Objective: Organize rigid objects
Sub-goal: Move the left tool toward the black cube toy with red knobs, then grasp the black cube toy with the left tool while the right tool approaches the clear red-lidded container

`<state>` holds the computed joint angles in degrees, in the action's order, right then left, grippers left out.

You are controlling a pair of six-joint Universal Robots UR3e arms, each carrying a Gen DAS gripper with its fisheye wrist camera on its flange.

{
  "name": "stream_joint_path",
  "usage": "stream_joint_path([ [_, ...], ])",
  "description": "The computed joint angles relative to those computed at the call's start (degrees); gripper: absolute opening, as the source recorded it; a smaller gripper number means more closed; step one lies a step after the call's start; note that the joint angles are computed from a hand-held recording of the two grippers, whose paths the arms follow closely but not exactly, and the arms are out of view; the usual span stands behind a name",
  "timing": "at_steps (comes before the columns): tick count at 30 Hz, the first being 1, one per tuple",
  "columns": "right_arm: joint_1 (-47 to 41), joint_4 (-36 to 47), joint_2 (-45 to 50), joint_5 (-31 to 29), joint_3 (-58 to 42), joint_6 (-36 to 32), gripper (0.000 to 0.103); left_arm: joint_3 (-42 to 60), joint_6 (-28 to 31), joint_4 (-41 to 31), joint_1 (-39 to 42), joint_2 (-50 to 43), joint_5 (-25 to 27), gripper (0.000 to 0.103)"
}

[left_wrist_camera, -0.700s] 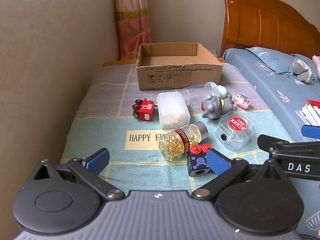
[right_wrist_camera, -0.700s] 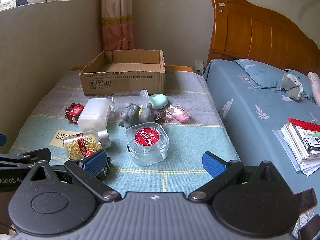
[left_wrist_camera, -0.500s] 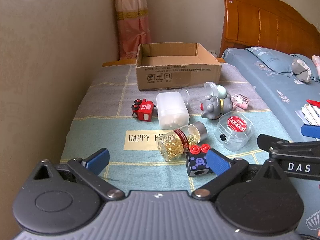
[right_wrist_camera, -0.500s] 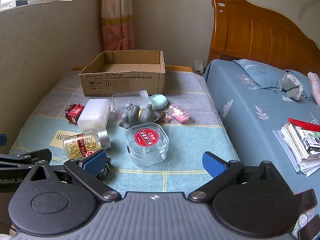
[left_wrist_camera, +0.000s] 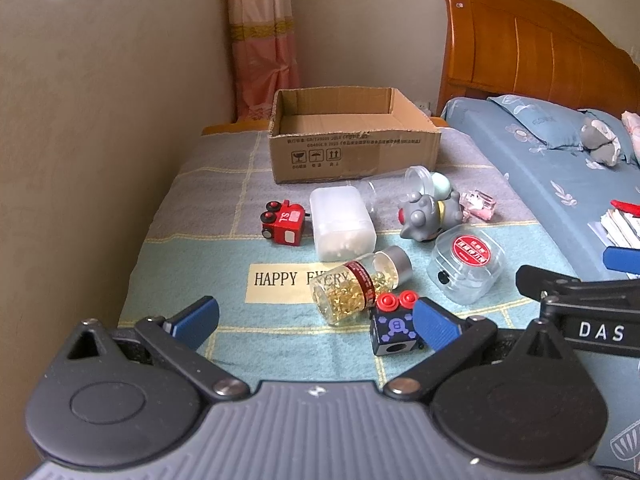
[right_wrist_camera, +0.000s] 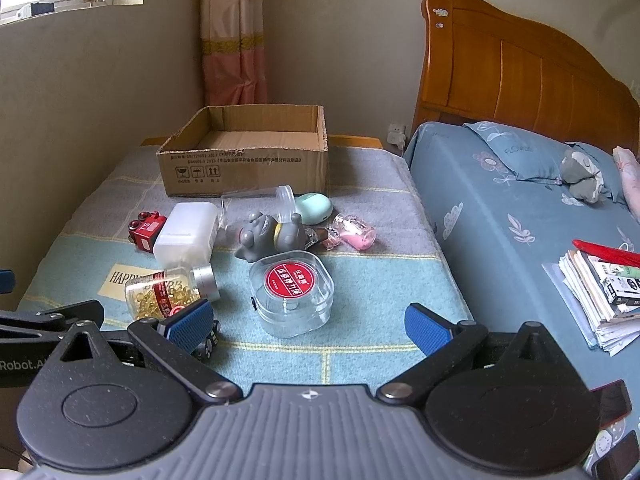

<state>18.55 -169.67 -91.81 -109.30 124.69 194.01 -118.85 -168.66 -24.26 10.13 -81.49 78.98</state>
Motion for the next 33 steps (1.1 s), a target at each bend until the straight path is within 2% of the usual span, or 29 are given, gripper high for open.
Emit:
stream_joint_path([
  [7, -0.04, -0.44, 0.52, -0.34, -0.08, 0.02, 0.103, -1.00, 1.12, 1.79, 0.74, -0.33, -2.15, 0.102],
  [12, -0.03, -3.21, 1.48, -0.61, 0.09, -2.82, 0.103, -0.87, 3.84, 2.86, 2.02, -0.98, -4.73, 0.102],
  [15, -0.52, -6.05, 1.96, -0.20, 0.82, -5.11, 0.103, -1.38, 7.57, 5.01, 3.09, -1.16, -6.84, 0.102],
  [19, -2.22, -12.19, 2.33, 3.01, 3.31, -9.08, 0.103, -3.99, 13.16, 9.70, 5.86, -1.74, -12.92, 0.102],
  [22, -3.12, -16.83, 3.63, 4.70, 5.06, -12.27, 0.103, -3.74, 19.26, 8.49, 6.53, -3.44, -16.43, 0.102],
  [28, -5.67, -18.50, 6.09, 8.12, 6.28, -13.68, 0.103, -2.73, 22.26, 9.86, 4.96, -9.42, -15.61, 0.102],
  [33, -7.31, -18.96, 8.70, 10.38, 6.51, -13.77, 0.103, 0.59, 22.95, 6.12, 4.76, -14.19, -16.70, 0.102],
])
